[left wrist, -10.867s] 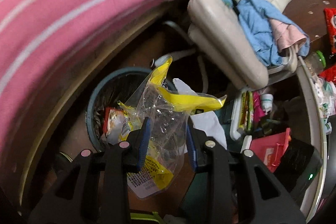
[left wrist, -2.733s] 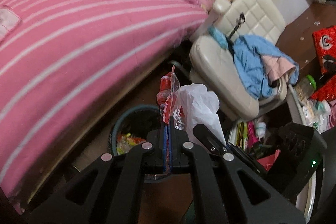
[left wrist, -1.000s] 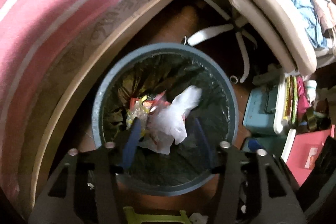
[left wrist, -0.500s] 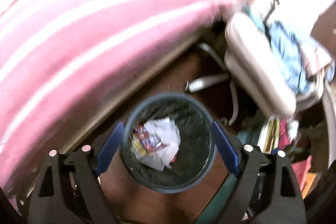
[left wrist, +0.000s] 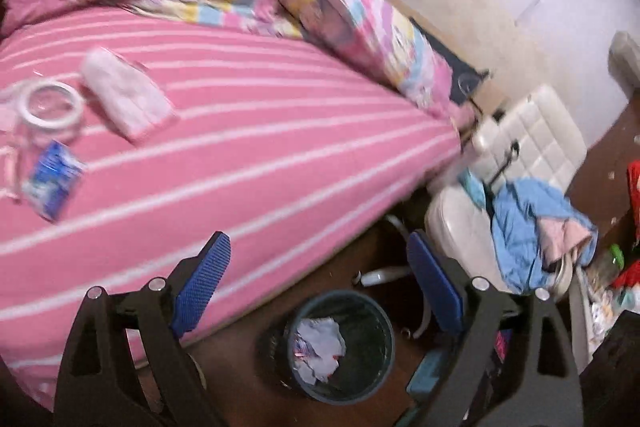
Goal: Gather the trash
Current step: 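Move both tools back toward the pink clothespin and blue packet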
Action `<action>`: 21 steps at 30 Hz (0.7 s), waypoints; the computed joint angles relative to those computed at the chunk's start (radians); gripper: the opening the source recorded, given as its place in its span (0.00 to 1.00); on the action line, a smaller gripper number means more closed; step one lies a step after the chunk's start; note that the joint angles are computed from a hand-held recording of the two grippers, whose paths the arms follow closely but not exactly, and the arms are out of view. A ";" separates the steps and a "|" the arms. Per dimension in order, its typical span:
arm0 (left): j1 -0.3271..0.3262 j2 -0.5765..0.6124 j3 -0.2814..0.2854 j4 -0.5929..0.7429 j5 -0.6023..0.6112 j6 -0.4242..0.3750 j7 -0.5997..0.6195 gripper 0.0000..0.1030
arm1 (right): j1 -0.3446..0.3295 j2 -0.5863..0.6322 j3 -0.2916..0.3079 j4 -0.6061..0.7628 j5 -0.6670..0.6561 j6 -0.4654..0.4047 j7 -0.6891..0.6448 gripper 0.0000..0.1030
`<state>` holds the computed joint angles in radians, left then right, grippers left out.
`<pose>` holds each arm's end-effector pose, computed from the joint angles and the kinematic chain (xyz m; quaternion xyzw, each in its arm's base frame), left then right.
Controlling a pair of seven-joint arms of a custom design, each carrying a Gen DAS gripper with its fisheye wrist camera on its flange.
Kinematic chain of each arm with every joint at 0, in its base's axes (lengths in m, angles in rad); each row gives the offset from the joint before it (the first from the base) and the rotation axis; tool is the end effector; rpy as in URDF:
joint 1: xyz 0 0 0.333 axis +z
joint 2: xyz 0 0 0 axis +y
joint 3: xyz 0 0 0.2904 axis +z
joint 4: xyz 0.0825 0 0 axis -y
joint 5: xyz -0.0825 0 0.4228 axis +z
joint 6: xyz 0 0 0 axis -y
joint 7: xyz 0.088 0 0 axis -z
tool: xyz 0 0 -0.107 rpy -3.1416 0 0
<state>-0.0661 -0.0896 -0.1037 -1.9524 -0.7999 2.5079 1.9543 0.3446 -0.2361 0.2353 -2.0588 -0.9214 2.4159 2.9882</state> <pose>0.6106 -0.1010 0.5519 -0.6213 0.6554 -0.4282 0.0309 0.4800 0.3205 0.5679 -0.5254 0.7061 -0.3403 0.3309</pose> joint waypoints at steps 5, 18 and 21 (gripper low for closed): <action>0.057 -0.034 0.054 -0.007 -0.003 -0.007 0.008 0.85 | 0.054 0.199 0.008 0.230 0.005 0.010 -0.082 0.83; 0.228 0.074 0.119 0.035 0.135 -0.012 -0.058 0.85 | 0.237 0.692 -0.070 0.780 0.190 0.013 -0.316 0.84; 0.254 0.132 0.113 0.070 0.173 -0.012 -0.073 0.85 | 0.261 0.795 -0.085 0.895 0.256 -0.009 -0.385 0.84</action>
<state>0.1883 0.0428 0.0088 -1.8819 -0.6268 2.4960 1.8816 0.6054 0.5584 0.1504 -1.1633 -0.6649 2.4066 2.6029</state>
